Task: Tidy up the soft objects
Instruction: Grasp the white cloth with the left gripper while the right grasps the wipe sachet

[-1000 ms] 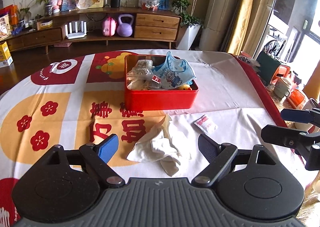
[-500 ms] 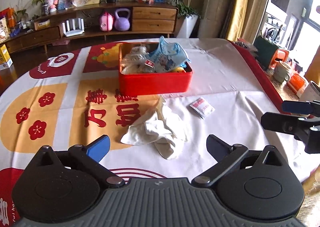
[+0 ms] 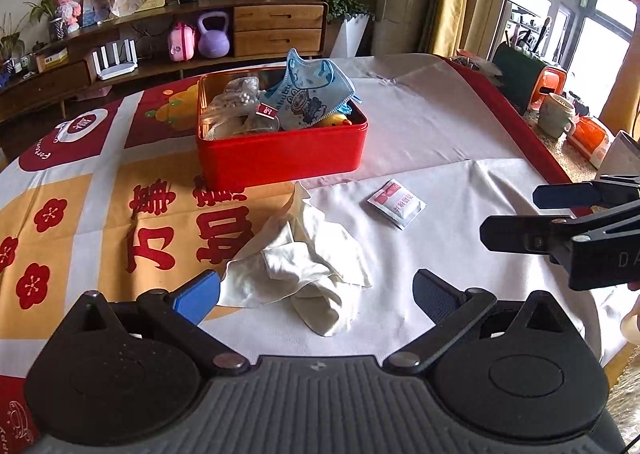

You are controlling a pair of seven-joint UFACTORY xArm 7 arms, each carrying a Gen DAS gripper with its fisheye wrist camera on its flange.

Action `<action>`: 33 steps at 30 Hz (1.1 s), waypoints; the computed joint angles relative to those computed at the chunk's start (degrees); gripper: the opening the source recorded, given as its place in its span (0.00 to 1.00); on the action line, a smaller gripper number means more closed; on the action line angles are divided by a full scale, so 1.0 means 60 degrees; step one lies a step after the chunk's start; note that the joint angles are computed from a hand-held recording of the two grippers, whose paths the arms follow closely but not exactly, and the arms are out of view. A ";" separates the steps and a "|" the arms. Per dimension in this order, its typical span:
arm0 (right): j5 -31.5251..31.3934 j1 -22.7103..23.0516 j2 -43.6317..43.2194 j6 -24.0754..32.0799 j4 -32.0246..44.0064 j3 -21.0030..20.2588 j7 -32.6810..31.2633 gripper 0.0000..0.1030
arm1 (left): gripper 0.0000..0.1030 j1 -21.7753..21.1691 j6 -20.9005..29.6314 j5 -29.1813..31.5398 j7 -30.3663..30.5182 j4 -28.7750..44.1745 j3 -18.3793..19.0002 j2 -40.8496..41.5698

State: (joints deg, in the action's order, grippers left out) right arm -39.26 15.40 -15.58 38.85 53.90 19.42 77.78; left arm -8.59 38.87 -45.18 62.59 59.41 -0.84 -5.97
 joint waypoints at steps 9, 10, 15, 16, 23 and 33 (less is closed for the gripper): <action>0.0481 -0.0095 0.1297 -0.0808 0.0397 -0.0878 -0.1288 0.90 | 1.00 0.0009 -0.0534 -0.0035 0.0279 0.0825 -0.0491 0.1438; 0.0547 -0.0097 0.1470 -0.0924 0.0443 -0.0983 -0.1451 0.89 | 1.00 0.0029 -0.0621 0.0047 0.0221 0.0891 -0.0564 0.1583; 0.0615 -0.0036 0.2087 -0.1175 0.0674 -0.1357 -0.1909 0.83 | 1.00 0.0173 -0.1219 0.0171 0.0150 0.0950 -0.0877 0.2055; 0.0629 -0.0018 0.2185 -0.1205 0.0711 -0.1420 -0.1961 0.81 | 0.99 0.0202 -0.1318 0.0165 0.0206 0.0934 -0.0928 0.2105; 0.0569 0.0165 0.2556 -0.1228 0.0869 -0.1672 -0.2276 0.71 | 0.94 0.0344 -0.1799 -0.0154 0.0694 0.0740 -0.1207 0.2233; 0.0190 0.0500 0.2779 -0.0690 0.1272 -0.1751 -0.2684 0.41 | 0.68 0.0293 -0.1816 -0.0791 0.1389 0.0591 -0.1262 0.2060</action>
